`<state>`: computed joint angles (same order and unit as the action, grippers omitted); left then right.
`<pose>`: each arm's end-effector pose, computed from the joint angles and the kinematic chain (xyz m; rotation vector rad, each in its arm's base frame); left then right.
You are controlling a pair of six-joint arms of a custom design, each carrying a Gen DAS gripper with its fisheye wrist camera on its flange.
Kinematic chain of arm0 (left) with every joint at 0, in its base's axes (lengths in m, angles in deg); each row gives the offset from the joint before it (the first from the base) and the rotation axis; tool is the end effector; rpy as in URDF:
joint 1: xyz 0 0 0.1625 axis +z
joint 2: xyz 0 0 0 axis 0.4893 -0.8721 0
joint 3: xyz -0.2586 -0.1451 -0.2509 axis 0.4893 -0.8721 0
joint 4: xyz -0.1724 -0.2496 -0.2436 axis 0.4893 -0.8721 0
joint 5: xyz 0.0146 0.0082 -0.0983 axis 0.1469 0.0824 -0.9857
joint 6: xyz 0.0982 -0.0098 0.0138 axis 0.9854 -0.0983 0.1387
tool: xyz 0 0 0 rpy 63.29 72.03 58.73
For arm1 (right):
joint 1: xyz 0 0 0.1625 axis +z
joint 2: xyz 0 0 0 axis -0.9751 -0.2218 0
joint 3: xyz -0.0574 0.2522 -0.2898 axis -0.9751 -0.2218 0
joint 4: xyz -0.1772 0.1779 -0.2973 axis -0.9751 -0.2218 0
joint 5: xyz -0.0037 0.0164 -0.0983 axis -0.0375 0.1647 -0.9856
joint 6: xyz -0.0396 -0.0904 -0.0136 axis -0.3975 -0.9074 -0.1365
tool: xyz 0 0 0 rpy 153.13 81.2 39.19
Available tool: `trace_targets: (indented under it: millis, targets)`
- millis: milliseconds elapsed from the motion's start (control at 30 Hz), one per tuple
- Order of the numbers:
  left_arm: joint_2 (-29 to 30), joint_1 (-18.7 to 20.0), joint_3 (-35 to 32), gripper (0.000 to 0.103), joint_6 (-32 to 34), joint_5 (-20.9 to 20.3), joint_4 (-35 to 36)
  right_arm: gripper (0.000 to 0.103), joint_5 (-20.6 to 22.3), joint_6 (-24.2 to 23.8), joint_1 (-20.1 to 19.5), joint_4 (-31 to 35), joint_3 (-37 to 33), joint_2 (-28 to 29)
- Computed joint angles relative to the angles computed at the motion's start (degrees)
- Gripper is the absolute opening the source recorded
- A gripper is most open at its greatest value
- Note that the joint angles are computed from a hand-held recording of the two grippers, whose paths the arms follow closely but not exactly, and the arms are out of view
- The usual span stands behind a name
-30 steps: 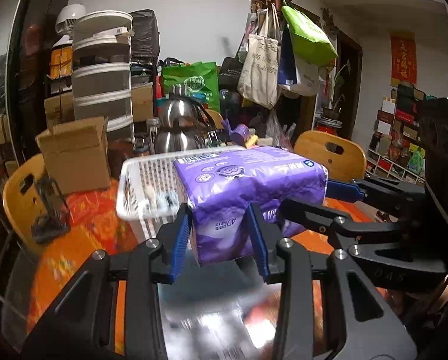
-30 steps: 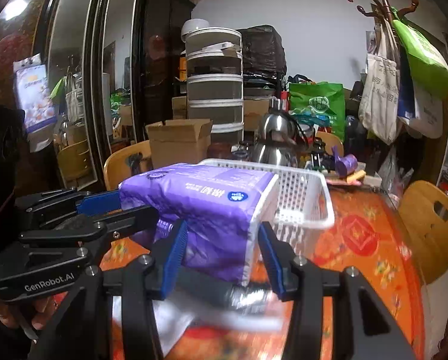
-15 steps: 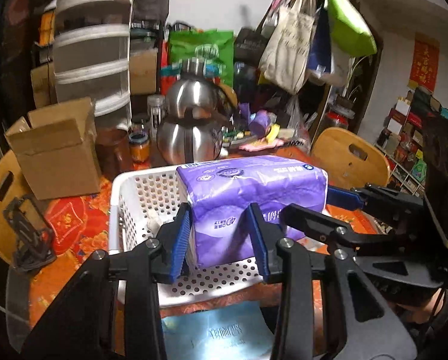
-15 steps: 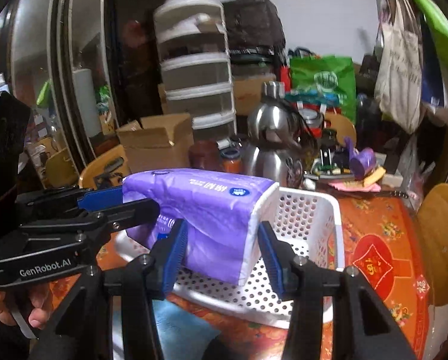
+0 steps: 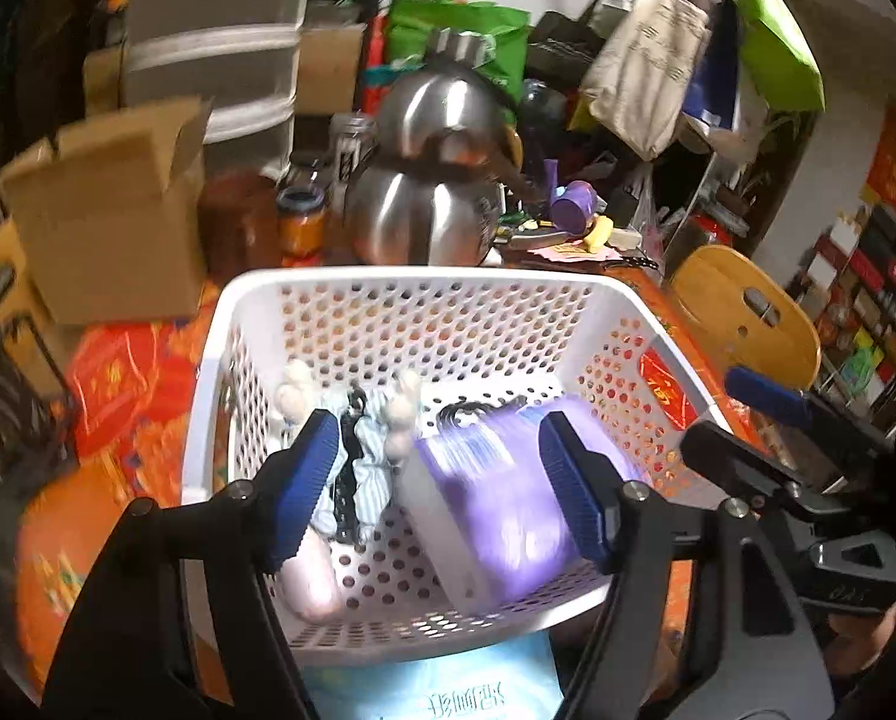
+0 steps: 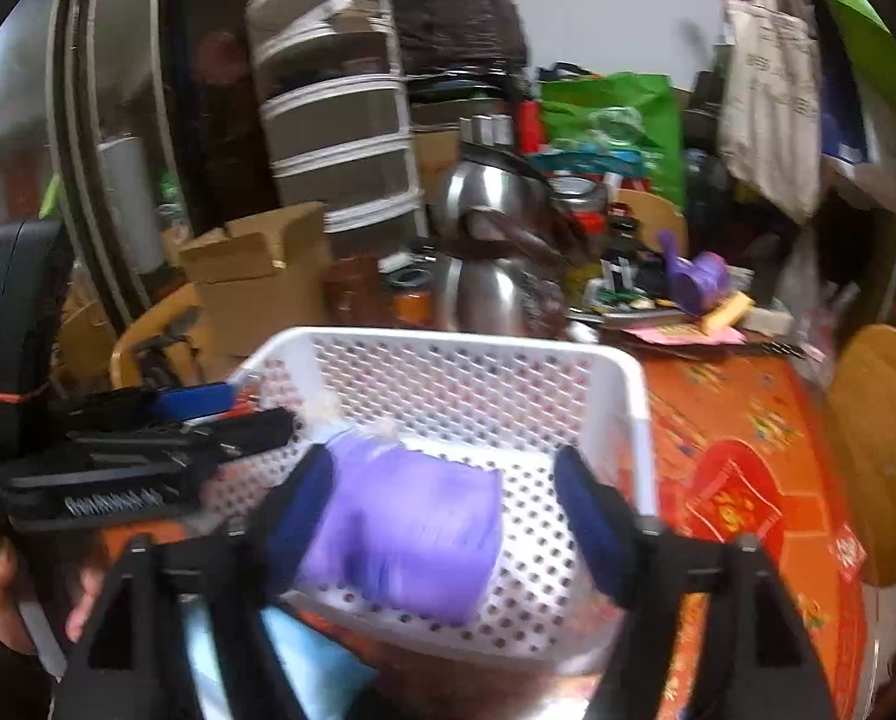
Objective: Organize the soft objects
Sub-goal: 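Carry the purple tissue pack into the white basket and open both grippers, then grasp the clear plastic bag with blue packet with both grippers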
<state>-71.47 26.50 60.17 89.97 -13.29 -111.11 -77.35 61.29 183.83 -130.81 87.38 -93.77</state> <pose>-0.2954 -0.7362 0.1314 0.9645 2.6170 -0.6551 0.2464 -0.5880 0.2106 0.2407 -2.1952 1.1566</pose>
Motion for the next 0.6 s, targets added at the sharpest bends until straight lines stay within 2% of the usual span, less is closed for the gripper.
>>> trace_targets:
  millis: [100, 333, 533, 600]
  targets:
    - [-0.67, 0.59, 1.52, 0.076, 0.2, -0.12, -1.61, 0.081, -0.5, 1.9, -0.58, 0.06, 1.42, -0.43]
    - [-3.04, 0.29, 5.83, 0.078, 1.93, 0.1, -3.37, 0.081, -1.41, 3.59, -1.05, 0.71, 2.16, 0.17]
    - [-6.69, -0.5, 11.13, 0.079, 1.08, 2.95, -3.54, 0.081, -2.17, 4.13, -0.1, 0.66, 3.07, 0.47]
    - [-9.72, -0.83, 15.24, 0.079, -0.23, 4.96, -3.71, 0.081, -2.83, 5.72, 0.51, 0.56, 4.79, -0.21]
